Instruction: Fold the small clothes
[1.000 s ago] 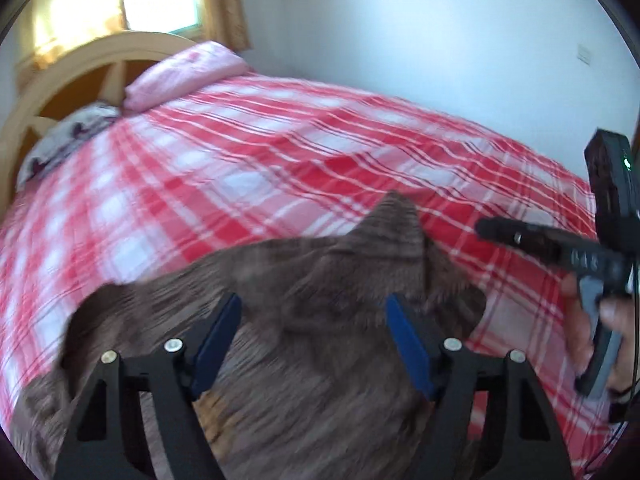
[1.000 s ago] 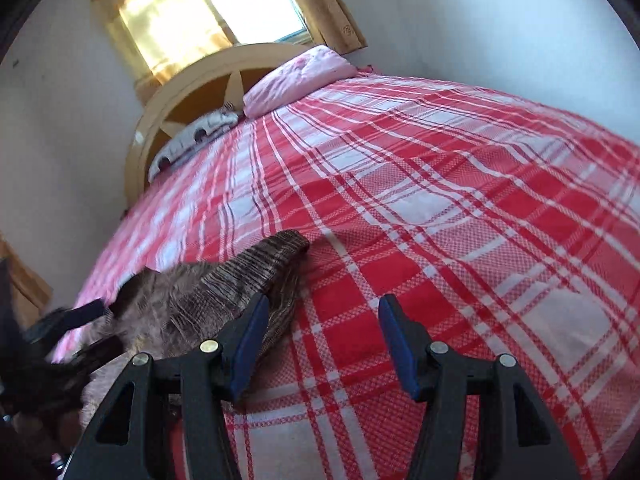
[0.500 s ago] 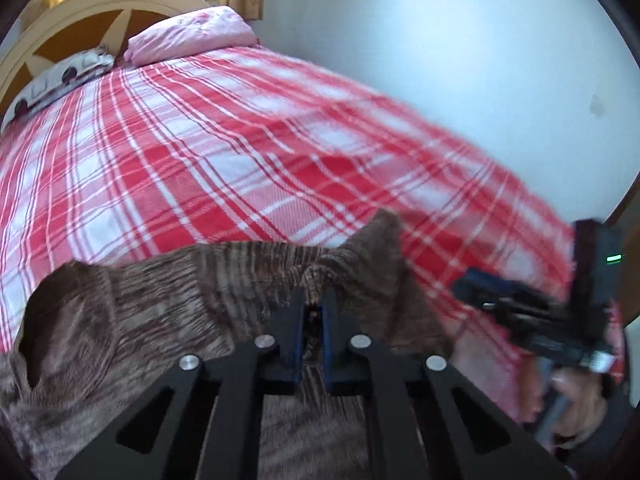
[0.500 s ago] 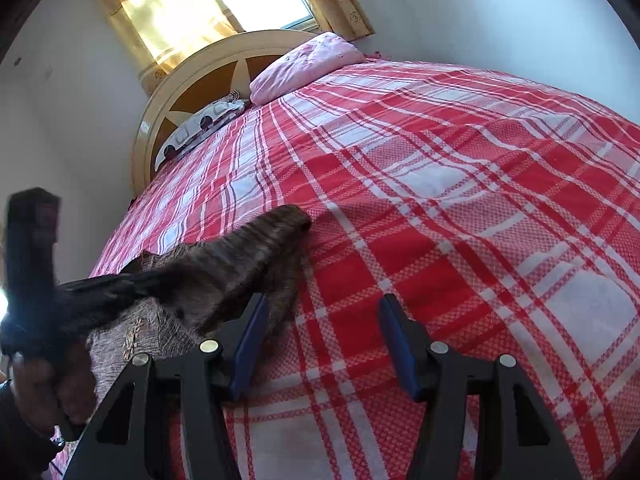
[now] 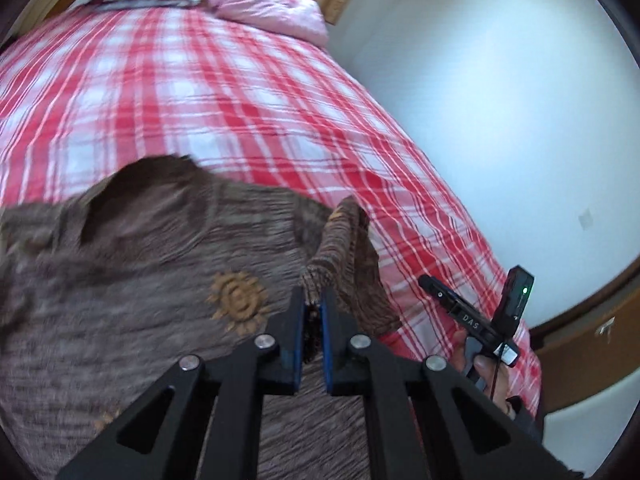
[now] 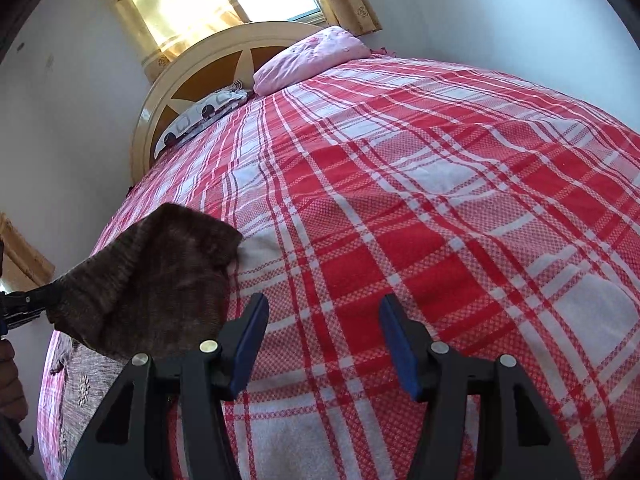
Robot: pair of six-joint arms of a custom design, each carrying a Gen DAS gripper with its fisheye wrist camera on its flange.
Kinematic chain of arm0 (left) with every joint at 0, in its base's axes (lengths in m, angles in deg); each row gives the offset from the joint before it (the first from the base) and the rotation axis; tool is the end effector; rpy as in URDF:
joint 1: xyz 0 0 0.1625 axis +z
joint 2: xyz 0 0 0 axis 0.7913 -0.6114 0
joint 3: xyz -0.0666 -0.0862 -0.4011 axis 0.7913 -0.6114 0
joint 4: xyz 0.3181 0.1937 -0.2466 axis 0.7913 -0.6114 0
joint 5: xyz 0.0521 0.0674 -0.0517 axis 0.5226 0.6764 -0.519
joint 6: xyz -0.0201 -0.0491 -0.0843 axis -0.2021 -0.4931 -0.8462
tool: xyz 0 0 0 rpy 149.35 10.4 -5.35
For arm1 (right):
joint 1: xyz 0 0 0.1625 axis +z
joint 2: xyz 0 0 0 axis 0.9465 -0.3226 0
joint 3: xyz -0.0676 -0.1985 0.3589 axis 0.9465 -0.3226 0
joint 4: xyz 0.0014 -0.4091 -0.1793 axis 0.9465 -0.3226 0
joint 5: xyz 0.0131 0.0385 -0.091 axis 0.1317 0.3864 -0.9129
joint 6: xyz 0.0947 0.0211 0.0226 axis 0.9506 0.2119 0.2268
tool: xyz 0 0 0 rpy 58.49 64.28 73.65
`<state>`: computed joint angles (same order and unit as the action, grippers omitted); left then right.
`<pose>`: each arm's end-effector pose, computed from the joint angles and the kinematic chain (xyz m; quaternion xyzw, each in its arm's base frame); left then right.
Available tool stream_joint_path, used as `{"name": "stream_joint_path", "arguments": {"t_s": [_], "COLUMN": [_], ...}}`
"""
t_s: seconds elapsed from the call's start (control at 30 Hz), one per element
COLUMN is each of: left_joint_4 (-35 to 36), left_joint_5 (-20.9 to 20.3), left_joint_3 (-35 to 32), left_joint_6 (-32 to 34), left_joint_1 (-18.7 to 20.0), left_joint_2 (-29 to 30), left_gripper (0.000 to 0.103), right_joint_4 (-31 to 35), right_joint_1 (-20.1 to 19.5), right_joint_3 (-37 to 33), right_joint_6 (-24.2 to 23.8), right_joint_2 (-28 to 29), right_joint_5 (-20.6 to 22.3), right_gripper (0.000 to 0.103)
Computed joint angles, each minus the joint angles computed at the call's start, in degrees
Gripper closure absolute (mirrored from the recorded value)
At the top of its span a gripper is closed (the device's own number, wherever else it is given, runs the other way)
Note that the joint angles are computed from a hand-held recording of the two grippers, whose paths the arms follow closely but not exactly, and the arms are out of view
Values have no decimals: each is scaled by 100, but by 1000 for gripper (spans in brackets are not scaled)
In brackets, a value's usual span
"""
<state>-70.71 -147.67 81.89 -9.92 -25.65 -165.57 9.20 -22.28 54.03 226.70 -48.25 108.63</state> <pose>-0.1984 -0.2944 0.1247 0.1636 0.9629 -0.1963 0.0871 -0.0446 -0.2935 0.2026 0.0587 -0.8949 0.3988 0.1915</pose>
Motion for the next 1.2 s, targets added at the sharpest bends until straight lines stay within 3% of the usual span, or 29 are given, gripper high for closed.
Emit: {"name": "stream_joint_path", "arguments": {"t_s": [0.27, 0.43, 0.5, 0.6, 0.67, 0.77, 0.87, 0.97, 1.1, 1.2], "left_joint_4": [184, 508, 983, 1867, 2748, 3260, 3347, 2743, 1627, 1368], "left_joint_5": [-150, 90, 404, 945, 1540, 1863, 1989, 1952, 1814, 1803], "left_joint_3": [612, 793, 784, 712, 725, 900, 839, 776, 549, 419], "left_joint_6": [-566, -705, -957, -1200, -1583, -1717, -1586, -1084, -357, -192], "left_joint_1": [368, 450, 260, -79, -600, -1321, -1732, -1938, -1603, -1294], "left_joint_2": [-919, -977, -967, -1054, -1273, -1653, -1122, -177, 958, 1173], "left_gripper": [96, 94, 92, 67, 34, 17, 9, 7, 7, 20], "right_joint_4": [-79, -112, -120, -122, -127, -132, -157, -164, -162, -162], "right_joint_1": [166, 242, 263, 277, 284, 294, 326, 320, 332, 339], "right_joint_3": [0, -4, -8, -21, -23, -19, -22, -21, -22, -28], "right_joint_6": [-68, -118, -123, -133, -139, -131, -136, -151, -134, -139], "right_joint_2": [65, 108, 124, 147, 157, 158, 188, 204, 206, 215], "right_joint_5": [189, 284, 312, 334, 350, 359, 416, 418, 425, 439], "right_gripper": [44, 44, 44, 44, 44, 43, 43, 42, 42, 42]}}
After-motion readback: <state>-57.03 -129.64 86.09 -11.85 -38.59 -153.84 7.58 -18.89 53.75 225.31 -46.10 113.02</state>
